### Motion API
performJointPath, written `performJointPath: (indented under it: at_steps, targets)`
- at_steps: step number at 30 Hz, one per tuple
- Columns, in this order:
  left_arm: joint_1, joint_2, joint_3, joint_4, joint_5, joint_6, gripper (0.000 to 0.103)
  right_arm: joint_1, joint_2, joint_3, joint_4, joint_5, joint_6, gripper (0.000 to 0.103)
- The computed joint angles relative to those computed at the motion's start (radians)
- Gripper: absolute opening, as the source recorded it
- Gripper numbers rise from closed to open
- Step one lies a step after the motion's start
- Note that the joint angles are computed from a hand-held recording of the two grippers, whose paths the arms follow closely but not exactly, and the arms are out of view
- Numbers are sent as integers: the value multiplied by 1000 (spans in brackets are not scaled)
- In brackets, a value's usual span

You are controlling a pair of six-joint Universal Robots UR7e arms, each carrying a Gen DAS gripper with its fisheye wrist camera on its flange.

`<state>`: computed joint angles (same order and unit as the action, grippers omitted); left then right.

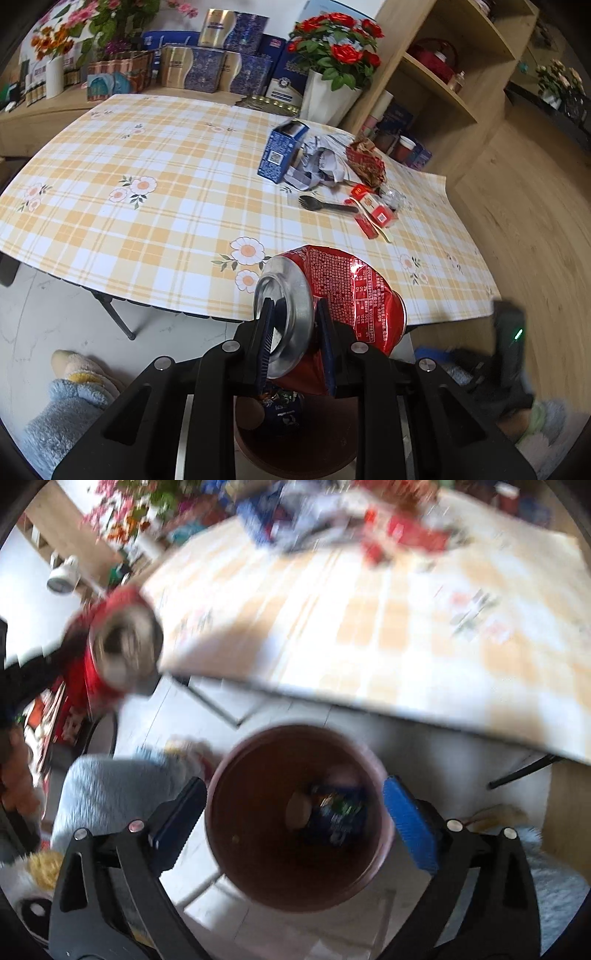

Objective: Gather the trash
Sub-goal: 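Carry the red can to the brown bin and open the left tool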

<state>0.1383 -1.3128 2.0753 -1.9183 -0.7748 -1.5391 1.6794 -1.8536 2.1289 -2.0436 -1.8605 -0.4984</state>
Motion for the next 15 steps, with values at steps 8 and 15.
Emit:
performJointPath:
  at_steps: [8, 15]
  targets:
    - [7, 37, -2, -59, -51, 98, 23, 44, 10, -65, -155, 1, 12, 97]
    - [40, 70, 11, -134, -164, 186, 23, 55, 30, -115, -231, 5, 40, 97]
